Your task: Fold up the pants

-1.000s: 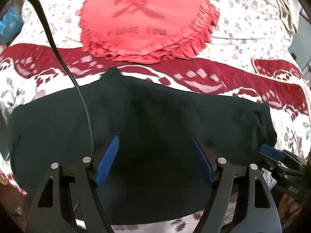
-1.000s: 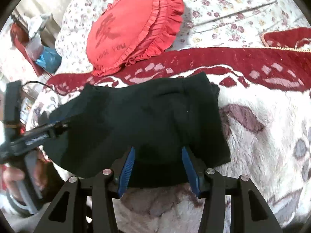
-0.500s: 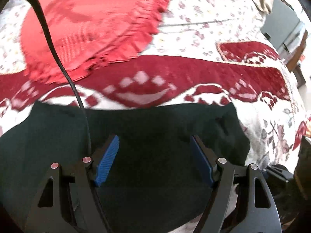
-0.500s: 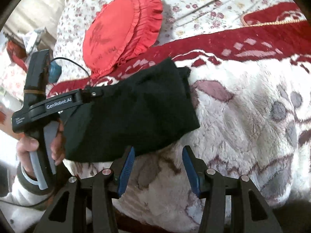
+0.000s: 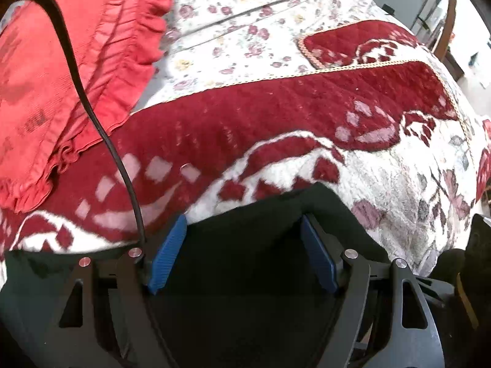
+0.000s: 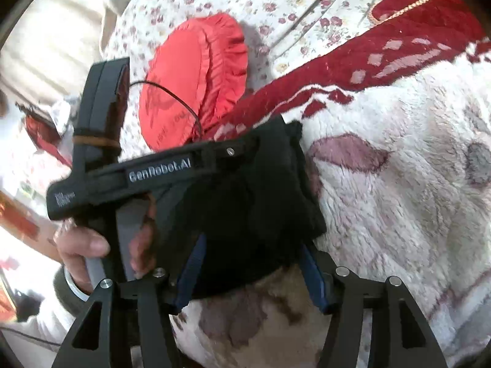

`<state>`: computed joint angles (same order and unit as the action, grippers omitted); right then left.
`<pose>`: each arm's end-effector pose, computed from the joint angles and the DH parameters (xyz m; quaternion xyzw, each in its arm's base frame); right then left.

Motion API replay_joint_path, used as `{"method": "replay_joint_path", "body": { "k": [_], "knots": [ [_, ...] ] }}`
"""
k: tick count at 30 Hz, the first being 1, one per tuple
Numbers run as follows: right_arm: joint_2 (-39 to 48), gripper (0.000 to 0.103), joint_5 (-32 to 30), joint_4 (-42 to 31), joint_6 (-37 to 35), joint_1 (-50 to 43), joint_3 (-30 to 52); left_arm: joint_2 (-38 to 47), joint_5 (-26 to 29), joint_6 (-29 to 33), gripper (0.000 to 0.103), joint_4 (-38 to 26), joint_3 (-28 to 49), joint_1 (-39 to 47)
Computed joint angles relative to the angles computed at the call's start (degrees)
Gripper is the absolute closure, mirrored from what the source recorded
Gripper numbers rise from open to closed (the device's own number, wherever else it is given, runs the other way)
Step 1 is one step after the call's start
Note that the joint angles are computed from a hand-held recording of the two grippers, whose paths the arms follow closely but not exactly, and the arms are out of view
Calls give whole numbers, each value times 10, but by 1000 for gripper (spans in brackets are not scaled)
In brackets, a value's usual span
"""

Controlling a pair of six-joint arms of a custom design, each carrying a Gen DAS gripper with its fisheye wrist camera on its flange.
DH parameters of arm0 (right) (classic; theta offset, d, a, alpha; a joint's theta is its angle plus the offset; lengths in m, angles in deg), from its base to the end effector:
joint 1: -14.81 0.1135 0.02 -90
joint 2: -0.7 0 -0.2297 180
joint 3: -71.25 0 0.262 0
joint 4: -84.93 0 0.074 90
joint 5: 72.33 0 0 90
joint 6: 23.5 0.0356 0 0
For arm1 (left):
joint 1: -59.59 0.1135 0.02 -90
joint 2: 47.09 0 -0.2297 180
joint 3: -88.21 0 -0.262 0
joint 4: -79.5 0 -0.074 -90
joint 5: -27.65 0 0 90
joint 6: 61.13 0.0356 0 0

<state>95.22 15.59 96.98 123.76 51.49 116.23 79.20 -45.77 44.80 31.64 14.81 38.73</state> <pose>0.2359 0.1773 0.0764 0.1523 0.8837 0.3344 0.2899 0.4112 -0.1676 0.1104 0.3329 0.9122 -0.1496 0.1864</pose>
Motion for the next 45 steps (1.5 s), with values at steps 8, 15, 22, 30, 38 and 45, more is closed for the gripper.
{"method": "replay_joint_path", "body": {
  "k": [8,15,22,30,38,45],
  "knots": [
    [7,83,11,-5,-8,-4,32,-8,59,-3,62,0,-8,26],
    [-4,84,49,-188,-154,61,206,-97,140,-2,62,-50,-24,166],
    [232,79,-54,-241,-206,109,474,-138,138,15,51,-60,-66,316],
    [263,60,-129,-319,-203,112,526,-138,131,32,42,-62,-125,389],
    [213,60,-40,-324,-179,73,454,-176,118,13,41,-16,-231,347],
    [275,60,-16,-359,-183,80,520,-213,62,-4,67,91,-314,302]
  ]
}}
